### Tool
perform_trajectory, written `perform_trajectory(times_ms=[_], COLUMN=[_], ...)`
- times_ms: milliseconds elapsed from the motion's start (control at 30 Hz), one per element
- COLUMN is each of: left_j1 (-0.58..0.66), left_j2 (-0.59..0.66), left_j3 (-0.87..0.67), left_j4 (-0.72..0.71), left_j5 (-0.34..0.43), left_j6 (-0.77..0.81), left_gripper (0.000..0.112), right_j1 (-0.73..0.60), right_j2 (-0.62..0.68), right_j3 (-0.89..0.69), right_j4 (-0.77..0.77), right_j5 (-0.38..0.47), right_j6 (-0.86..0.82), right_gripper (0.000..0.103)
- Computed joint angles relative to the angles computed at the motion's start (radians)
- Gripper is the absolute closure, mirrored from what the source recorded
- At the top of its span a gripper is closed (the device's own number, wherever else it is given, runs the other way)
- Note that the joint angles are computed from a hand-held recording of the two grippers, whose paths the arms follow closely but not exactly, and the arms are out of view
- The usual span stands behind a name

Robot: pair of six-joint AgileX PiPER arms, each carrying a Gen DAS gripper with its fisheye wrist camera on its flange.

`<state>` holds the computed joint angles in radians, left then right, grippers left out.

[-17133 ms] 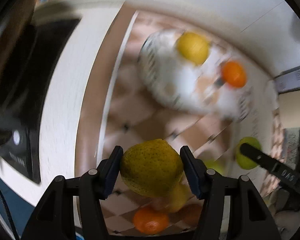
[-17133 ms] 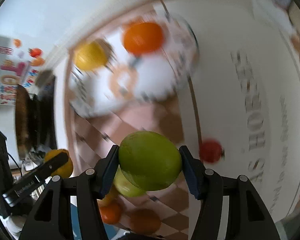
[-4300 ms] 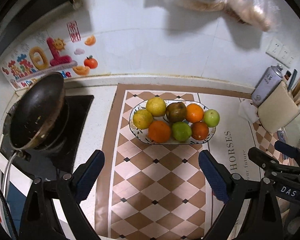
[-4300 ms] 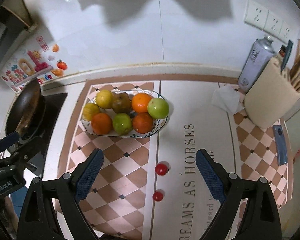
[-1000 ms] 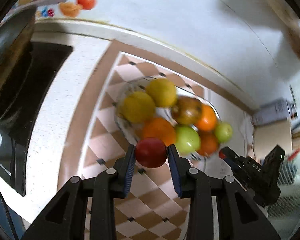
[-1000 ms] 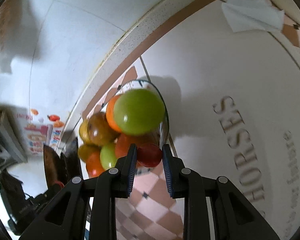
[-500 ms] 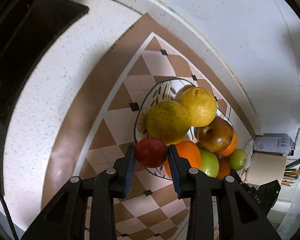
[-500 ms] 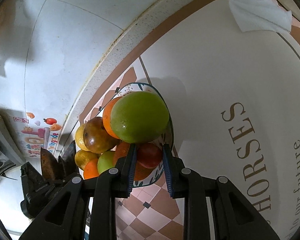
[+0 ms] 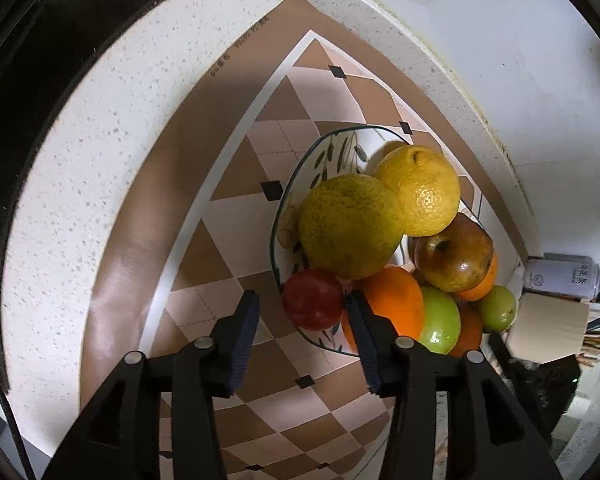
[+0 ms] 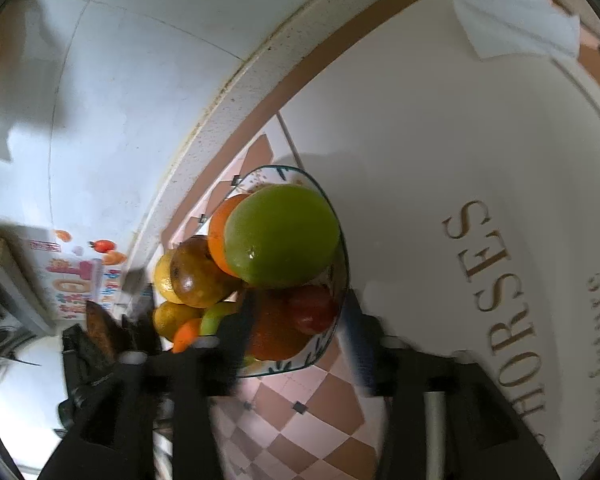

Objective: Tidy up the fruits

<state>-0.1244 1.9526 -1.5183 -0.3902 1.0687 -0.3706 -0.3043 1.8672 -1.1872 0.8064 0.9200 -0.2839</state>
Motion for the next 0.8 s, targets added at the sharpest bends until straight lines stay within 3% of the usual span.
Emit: perform_trajectory(times_ms=[67, 200, 267, 367, 500, 800], left_j1=[-0.014, -0.037, -0.055, -0.113, -0.214, -0.347], left_j2=[-0.012, -0.052, -0.069, -0.102, -0.143, -0.26], left_j3=[-0.007, -0.008, -0.012, -0.018, -0.012, 0.037], left_j4=[0.05, 0.133, 0.184, 0.313, 0.484, 0.619], left_j5=[0.004, 0.015, 0.022, 0.049, 0.091, 0.124], left_j6=[-0.021, -0.043, -0.063, -0.123, -0.193, -0.288], left_gripper=[0.046, 0.04, 0.026, 0.016, 0.015, 0.014], right_j1=[-0.001, 0.015, 0.048, 0.143, 0.282, 0.353], right_j2=[-0.015, -0.05, -0.082, -0.138, -0.205, -0.343], right_j3=[0.003, -0.009, -0.021, -0.04, -0.033, -0.016], right_j4=[-0.008, -0.092, -0.2, -0.42, -0.661, -0.764], right_j5=[-0.001, 0.003, -0.002, -0.007, -0.011, 0.028], right_j6=[0.004, 0.039, 0.097, 0.203, 0.298, 0.32], right_gripper=[0.029, 0.028, 0.02, 0.009, 0.006, 0.005])
